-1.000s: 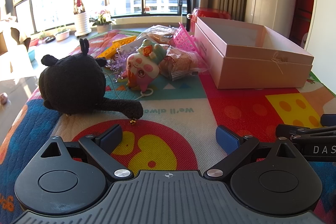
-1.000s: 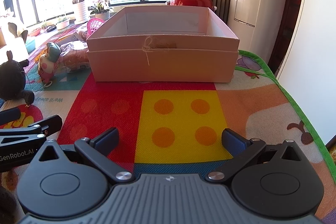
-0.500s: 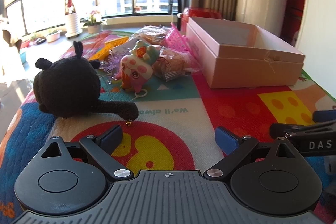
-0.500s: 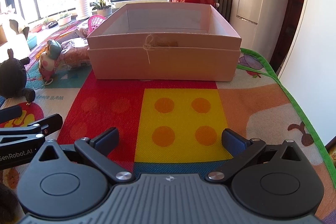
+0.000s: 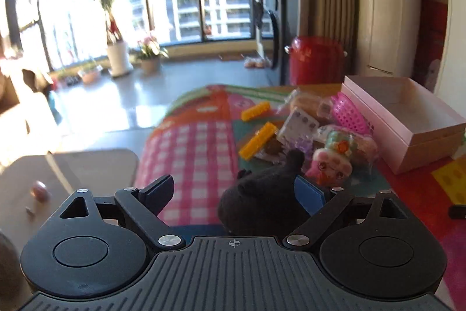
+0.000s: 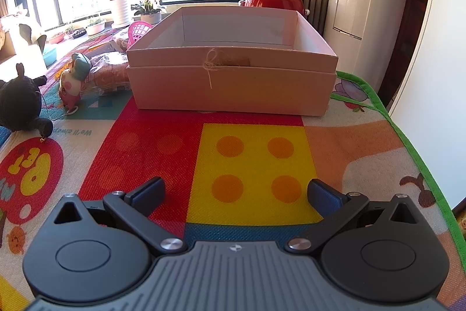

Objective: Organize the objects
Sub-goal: 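Grasp the black plush toy with the left tool while the right tool grasps the pink piggy figure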

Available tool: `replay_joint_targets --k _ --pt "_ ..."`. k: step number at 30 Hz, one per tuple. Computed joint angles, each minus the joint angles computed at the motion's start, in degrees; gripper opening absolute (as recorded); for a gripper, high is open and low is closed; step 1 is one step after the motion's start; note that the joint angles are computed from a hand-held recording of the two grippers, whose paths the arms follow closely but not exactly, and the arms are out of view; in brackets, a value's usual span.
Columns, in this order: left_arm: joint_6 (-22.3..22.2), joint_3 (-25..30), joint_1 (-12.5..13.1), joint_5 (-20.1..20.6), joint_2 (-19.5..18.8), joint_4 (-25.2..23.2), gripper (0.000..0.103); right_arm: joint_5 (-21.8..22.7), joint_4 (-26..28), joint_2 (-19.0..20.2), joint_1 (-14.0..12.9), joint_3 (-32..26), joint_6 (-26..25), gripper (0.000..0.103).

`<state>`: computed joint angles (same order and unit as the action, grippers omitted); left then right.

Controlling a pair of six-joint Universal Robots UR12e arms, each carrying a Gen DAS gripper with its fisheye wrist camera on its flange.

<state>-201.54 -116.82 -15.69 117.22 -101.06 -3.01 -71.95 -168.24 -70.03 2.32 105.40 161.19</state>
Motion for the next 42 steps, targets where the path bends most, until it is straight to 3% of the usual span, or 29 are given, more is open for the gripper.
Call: replay_joint_targets --k 2,4,8,10,11,13,17,22,25,27,31,36,42 --pt "-0.85 -1.41 2.52 -8.01 0.27 2.46 0.094 2.10 3.01 -0.45 -0.27 -0.51 -2.48 0.103" --pt "-0.85 -1.34 3.04 -9.35 -0.98 4.10 0.096 4.24 3.43 -1.02 -0.17 -0.39 -5.01 0.103" --pt "-0.57 -0.89 3.63 -11.70 -2.88 7.42 0.094 4.84 -2.71 -1.19 2.22 0.02 -8.07 0.103" --pt "-1.64 -1.00 4.13 -14.27 -2.91 7.29 0.080 4.88 -6.90 -0.62 3.95 0.09 -10.36 0.103" --pt "-3.31 -1.59 4.40 -15.16 -2.84 8.84 0.080 4.59 -9.56 -0.16 4.85 0.23 -11.84 0.103" --pt "-6.26 -2.62 4.39 -14.50 -1.94 9.20 0.077 4.21 -15.17 1.02 6.71 0.50 -15.54 0.103" --pt "-7.67 -6.26 3.53 -11.24 0.96 12.88 0.076 4.29 -20.94 3.93 9.88 -1.04 -20.78 0.103" --pt "-11.98 -10.55 2.38 -7.26 6.16 11.56 0.076 -0.41 -20.87 8.41 13.62 -6.06 -23.18 0.101" --pt "-14.44 -11.82 1.92 -6.82 8.09 9.78 0.076 -2.22 -16.06 9.39 14.35 -8.44 -23.04 0.085" --pt "-14.93 -12.04 1.37 -6.39 8.71 8.85 0.076 -3.26 -14.62 8.87 14.65 -8.84 -21.61 0.065" --pt "-14.01 -11.65 0.12 -7.84 9.19 7.37 0.077 1.16 -13.02 4.50 12.87 -5.71 -18.77 0.063" --pt "-10.88 -8.90 -1.38 -13.16 8.29 6.37 0.077 8.88 -7.47 -3.23 6.93 0.76 -17.68 0.063" --pt "-3.24 2.26 -2.29 -19.05 1.74 7.63 0.078 7.77 -14.61 -6.15 0.63 6.26 -13.79 0.063"
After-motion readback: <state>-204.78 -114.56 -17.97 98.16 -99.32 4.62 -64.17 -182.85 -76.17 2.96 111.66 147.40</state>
